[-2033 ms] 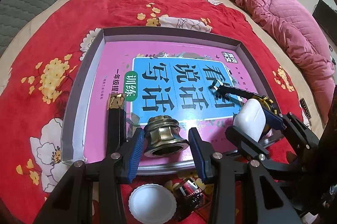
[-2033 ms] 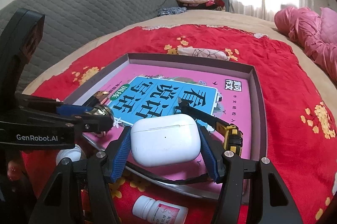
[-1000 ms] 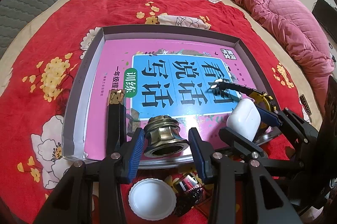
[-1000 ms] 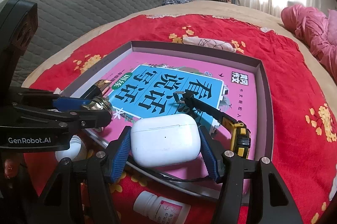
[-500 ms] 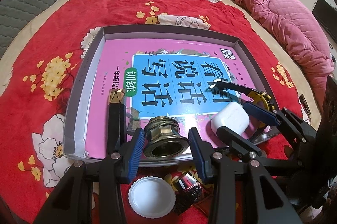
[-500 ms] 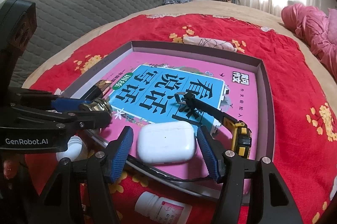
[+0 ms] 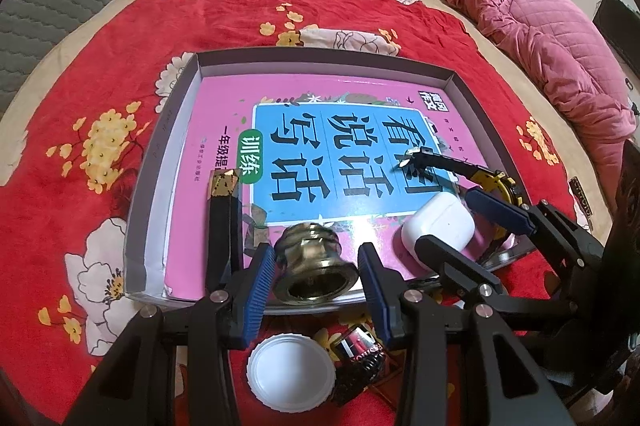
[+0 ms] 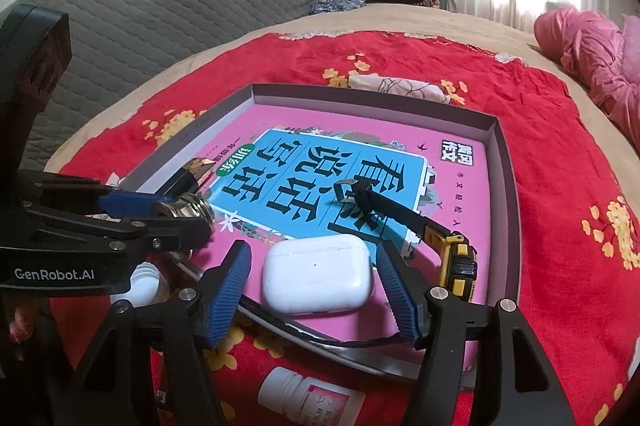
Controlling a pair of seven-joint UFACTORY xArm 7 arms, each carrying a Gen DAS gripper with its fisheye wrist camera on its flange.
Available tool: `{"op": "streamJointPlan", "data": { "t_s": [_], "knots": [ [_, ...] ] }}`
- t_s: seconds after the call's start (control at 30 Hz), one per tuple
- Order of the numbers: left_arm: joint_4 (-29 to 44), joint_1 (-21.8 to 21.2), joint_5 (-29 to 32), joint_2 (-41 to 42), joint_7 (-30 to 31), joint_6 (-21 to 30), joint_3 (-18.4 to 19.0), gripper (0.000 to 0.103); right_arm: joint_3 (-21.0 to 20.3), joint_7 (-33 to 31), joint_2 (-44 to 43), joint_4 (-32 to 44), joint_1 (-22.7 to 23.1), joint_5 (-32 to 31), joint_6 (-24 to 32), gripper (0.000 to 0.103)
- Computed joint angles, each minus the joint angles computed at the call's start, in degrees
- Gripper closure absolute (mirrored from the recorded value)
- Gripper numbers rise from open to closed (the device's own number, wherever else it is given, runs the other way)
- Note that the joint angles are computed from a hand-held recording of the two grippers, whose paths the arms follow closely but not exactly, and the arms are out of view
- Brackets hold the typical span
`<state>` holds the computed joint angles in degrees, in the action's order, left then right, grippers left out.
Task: Organize rigid objects
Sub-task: 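Lower the brass ring onto the workbook and open left tool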
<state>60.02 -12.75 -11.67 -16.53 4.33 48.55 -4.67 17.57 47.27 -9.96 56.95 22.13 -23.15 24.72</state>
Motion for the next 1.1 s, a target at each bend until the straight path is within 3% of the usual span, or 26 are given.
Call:
{"op": "streamJointPlan", "data": {
  "t_s": [0.6, 0.77, 1.1],
  "knots": [
    [-0.6, -0.1, 0.3, -1.6, 0.1, 0.0, 0.1, 0.059, 0.8, 3.0, -1.2, -1.0, -1.3, -2.9, -1.9, 0.035],
    [-0.6, 0.0, 0.4, -2.4, 0.5, -0.1, 0.3, 0.059, 1.5, 4.3, -1.5, -1.0, -1.9, -4.7, -2.5, 0.028],
    [-0.7, 0.3, 0.8, -2.9, 0.4, -0.2, 0.3, 0.059, 2.8, 8.5, -2.5, -1.2, -3.8, -9.4, -2.8, 0.028]
  ]
}}
